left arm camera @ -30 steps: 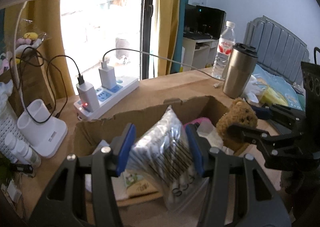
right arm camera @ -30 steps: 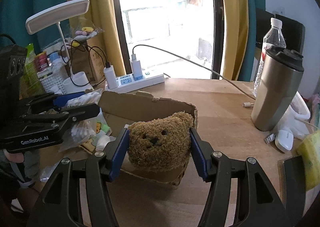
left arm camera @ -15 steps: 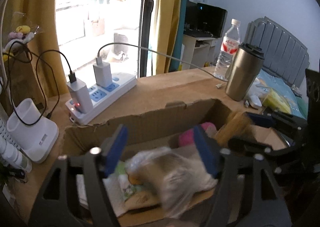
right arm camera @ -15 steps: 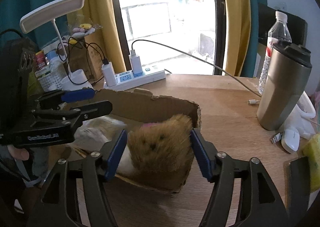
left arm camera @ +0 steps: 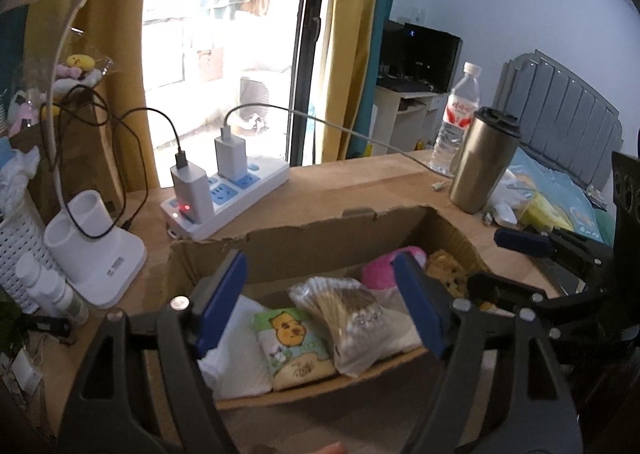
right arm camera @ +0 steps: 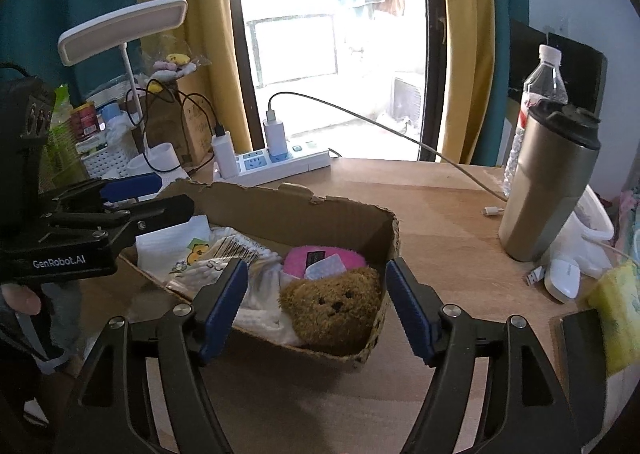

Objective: Organize soft objects
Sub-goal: 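Carry the teddy bear and cotton swab bag into the box and release both, then move both tools back toward the bubble wrap and grey glove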

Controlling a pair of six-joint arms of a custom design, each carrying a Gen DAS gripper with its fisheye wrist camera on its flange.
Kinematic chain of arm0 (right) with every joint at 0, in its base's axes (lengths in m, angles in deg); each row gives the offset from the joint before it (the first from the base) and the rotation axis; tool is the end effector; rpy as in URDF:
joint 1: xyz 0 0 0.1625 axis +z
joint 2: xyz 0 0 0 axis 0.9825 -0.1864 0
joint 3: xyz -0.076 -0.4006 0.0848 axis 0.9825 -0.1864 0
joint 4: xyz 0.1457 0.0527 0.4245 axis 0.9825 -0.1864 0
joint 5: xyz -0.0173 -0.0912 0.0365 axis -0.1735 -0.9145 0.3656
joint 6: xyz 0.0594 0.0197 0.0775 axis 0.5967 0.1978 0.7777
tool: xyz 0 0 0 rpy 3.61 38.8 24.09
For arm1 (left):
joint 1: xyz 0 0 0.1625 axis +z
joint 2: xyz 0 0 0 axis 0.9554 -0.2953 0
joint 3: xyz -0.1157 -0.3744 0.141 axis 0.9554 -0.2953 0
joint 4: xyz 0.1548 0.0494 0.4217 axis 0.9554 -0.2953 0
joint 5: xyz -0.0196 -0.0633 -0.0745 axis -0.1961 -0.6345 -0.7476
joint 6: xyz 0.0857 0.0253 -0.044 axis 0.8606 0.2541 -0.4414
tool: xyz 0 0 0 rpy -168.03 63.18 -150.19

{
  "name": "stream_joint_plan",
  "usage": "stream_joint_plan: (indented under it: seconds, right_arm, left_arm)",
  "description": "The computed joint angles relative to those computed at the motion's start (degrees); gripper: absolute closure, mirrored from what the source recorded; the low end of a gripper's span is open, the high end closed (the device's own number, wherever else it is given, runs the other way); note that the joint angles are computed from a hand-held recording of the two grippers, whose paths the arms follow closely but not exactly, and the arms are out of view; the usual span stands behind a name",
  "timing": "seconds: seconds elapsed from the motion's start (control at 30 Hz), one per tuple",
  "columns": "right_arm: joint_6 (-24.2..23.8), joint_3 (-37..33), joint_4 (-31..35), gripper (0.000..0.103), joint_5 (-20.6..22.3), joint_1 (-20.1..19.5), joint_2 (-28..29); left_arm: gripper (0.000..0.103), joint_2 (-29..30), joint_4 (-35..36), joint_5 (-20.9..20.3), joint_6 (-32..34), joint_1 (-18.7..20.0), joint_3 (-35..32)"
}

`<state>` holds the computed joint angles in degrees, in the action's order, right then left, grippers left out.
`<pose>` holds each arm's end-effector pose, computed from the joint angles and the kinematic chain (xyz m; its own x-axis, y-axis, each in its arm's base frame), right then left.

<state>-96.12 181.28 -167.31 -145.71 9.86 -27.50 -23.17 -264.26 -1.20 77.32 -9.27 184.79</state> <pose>0.1240 -0.7217 0.0556 -0.5685 -0.6768 0.4677 -0.8226 0.4621 -0.3313 -0.0999 -0.6641 0.1168 -0.7776 -0.0875 -0.6227 0.4763 0.5645 -0.6741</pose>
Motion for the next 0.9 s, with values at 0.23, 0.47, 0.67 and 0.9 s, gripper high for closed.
stream_joint_plan:
  seconds: [0.23, 0.47, 0.67, 0.9]
  right_arm:
    - [-0.32, 3.79, -2.65, 0.028, 0.56, -0.20, -2.44]
    - [-0.38, 7.33, -5.30, 0.028, 1.21, -0.24, -4.62]
    - [-0.54, 9.95, -7.19, 0.028, 1.84, -0.27, -6.19]
    - [-0.94, 13.20, -9.08, 0.028, 2.13, -0.53, -7.82]
  left_arm:
    - [0.026, -1.03, -2.91, 0.81, 0.01, -1.74, 3.21]
    - [0.026, -2.20, -5.42, 2.07, -0.11, -3.66, 6.70]
    - [0.025, -3.27, -7.03, 3.47, -0.63, -5.28, 9.90]
    - [0.025, -4.56, -7.90, 3.93, -2.24, -6.48, 13.39]
